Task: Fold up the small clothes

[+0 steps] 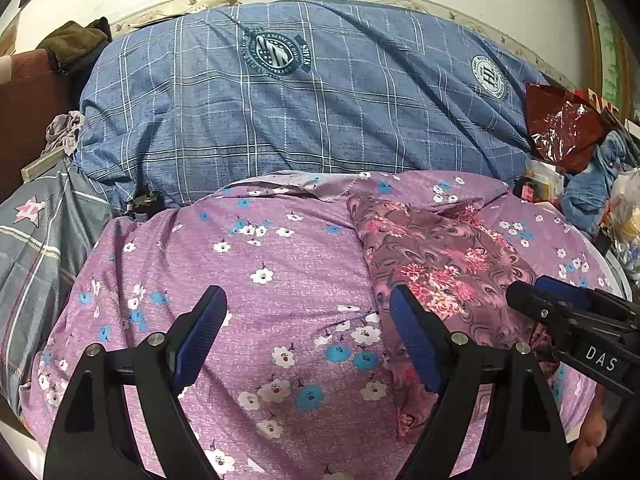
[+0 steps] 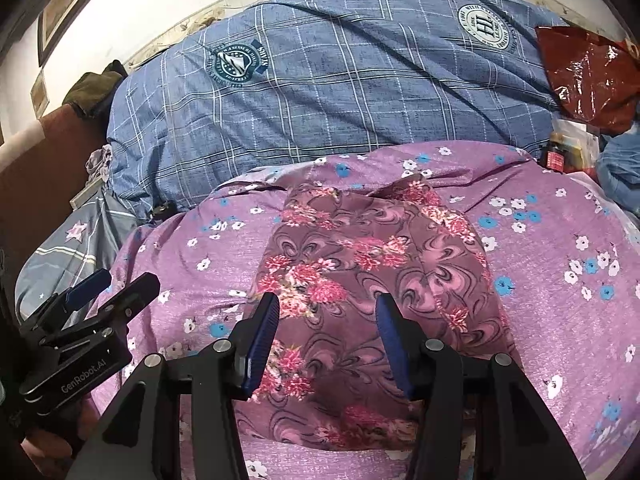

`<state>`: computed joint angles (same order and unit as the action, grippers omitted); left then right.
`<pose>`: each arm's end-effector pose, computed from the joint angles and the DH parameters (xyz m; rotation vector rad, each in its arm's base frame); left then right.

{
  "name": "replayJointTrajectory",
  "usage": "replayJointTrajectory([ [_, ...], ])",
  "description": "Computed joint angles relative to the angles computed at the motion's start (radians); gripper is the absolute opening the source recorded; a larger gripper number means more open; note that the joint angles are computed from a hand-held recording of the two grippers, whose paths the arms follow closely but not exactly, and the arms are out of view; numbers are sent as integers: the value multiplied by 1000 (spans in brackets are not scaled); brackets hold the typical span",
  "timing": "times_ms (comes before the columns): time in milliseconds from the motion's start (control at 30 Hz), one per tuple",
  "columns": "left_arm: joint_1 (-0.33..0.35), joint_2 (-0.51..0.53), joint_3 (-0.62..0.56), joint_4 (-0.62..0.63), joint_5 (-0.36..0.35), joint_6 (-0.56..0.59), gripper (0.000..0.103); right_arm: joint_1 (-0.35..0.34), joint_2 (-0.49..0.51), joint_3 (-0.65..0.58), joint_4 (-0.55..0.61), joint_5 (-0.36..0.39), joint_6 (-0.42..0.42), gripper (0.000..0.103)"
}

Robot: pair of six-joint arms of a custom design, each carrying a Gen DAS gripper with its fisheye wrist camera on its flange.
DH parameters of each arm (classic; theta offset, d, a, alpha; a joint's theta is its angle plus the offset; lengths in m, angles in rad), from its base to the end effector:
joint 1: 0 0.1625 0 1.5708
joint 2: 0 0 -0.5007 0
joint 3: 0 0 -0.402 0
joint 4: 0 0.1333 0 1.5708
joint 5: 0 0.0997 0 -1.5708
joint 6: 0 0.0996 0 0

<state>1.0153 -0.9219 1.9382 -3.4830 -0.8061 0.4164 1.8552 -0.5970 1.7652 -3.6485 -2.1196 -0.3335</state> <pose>-0.1618 -0.6442 0.2526 0.6550 2.1551 -1.1219 0.2745 -0.6490 0.1006 0.4064 -2.3370 1.1324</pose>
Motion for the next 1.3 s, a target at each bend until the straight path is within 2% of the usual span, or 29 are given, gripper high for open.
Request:
replayJointTrajectory([
  [333,-9,25,-3,2,14,21,84,12,24,-31,-17,-122,-46,53],
  [600,-16,46,0,-10,26,51,84,20,40,-46,-59,-180,-102,53],
  [1300,-20,60,-4,-12,33,63,84,21,42,-51,-84,-194,-127,53],
])
